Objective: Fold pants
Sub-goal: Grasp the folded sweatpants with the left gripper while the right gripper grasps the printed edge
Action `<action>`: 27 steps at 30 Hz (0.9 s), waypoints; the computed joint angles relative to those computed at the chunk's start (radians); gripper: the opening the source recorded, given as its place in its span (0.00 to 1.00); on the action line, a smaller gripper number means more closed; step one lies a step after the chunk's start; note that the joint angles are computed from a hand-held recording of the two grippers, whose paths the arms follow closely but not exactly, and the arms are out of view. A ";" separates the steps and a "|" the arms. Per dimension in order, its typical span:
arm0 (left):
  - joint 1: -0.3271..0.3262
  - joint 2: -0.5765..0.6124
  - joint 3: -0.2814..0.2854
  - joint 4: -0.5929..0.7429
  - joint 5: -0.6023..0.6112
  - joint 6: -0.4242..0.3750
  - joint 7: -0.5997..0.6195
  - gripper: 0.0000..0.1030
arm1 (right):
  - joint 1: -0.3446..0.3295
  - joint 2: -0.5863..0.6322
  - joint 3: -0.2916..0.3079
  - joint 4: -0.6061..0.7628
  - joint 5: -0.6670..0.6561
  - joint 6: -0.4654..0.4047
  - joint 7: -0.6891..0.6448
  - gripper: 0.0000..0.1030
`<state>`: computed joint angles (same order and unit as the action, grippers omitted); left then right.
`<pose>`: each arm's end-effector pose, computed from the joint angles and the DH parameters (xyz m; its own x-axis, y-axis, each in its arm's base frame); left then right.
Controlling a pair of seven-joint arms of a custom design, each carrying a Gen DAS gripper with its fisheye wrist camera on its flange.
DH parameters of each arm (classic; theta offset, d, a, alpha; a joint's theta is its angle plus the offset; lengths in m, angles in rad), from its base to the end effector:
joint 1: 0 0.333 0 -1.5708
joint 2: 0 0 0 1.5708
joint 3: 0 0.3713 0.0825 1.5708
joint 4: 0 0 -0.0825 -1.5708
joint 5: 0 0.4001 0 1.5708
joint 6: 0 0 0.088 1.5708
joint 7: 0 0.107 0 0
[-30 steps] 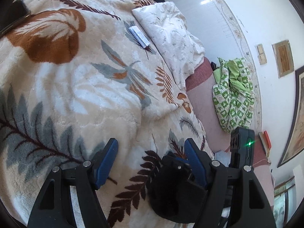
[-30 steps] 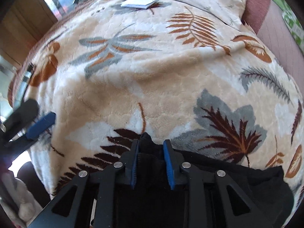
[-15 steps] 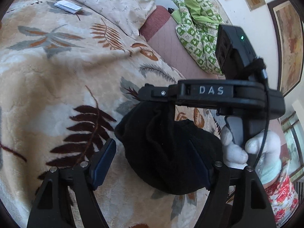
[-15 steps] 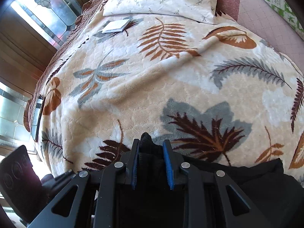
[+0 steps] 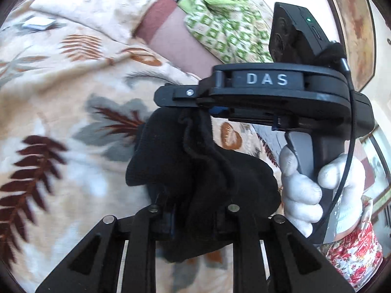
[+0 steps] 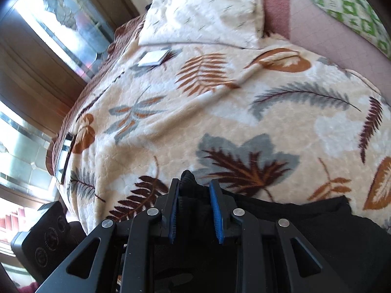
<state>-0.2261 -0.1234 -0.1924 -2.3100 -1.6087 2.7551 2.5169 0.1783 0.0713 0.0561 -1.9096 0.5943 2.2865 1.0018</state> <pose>0.4888 -0.1751 0.4700 -0.2046 -0.7235 0.6593 -0.8096 -0.2535 -0.5295 0.6063 0.1571 0.5418 0.5010 -0.8002 -0.3296 -0.8303 -0.3371 -0.4439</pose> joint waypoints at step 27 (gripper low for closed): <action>-0.092 -0.086 -0.028 -0.130 0.142 0.045 -0.257 0.60 | -0.160 -0.145 -0.188 -0.263 0.508 -0.148 -0.338 0.43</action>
